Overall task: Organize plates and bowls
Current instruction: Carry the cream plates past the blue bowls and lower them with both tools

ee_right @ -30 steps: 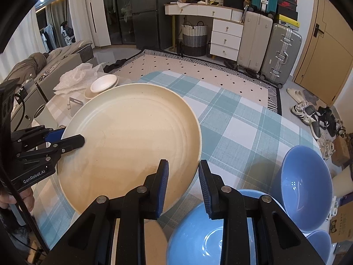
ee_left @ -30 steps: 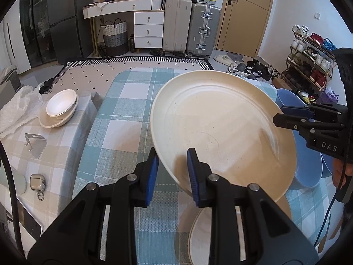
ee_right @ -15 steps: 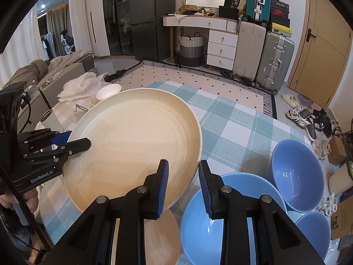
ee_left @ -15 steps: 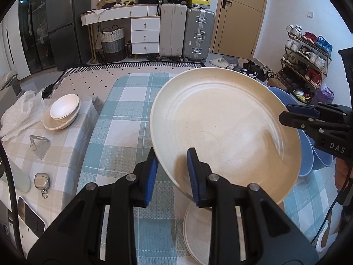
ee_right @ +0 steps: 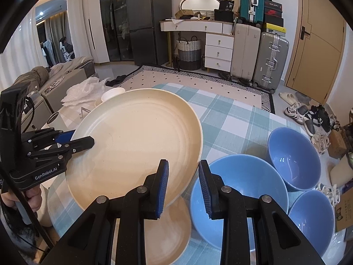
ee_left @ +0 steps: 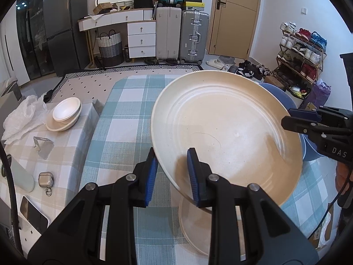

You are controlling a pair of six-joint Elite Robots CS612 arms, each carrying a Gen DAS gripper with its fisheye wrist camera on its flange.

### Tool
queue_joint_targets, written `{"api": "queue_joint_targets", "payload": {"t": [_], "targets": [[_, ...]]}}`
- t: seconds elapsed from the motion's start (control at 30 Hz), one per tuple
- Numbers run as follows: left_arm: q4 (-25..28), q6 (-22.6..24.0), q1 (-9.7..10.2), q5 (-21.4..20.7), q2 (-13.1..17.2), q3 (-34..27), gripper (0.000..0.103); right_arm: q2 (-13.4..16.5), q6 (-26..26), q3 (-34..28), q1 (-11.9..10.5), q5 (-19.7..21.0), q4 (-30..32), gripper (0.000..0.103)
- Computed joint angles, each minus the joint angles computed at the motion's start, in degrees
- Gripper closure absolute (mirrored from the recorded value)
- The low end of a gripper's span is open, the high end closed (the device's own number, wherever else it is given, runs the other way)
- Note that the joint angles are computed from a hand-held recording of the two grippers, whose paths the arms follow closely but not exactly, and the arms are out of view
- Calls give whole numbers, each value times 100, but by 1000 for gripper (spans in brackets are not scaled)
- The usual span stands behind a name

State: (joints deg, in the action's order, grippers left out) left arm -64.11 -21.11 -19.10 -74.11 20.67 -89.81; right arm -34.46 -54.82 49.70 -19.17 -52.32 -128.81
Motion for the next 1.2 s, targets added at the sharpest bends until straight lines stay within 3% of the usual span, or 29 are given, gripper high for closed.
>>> {"api": "queue_joint_targets", "payload": {"t": [0.47, 0.87, 1.2], "targets": [[487, -128, -202, 98, 139, -396, 80, -320, -59, 720, -111, 11, -260, 74], [616, -179, -231, 53, 287, -505, 79, -342, -68, 959, -187, 170, -433, 74], [719, -147, -267, 93, 431, -491, 78, -329, -96, 1146, -204, 28, -621, 74]]}}
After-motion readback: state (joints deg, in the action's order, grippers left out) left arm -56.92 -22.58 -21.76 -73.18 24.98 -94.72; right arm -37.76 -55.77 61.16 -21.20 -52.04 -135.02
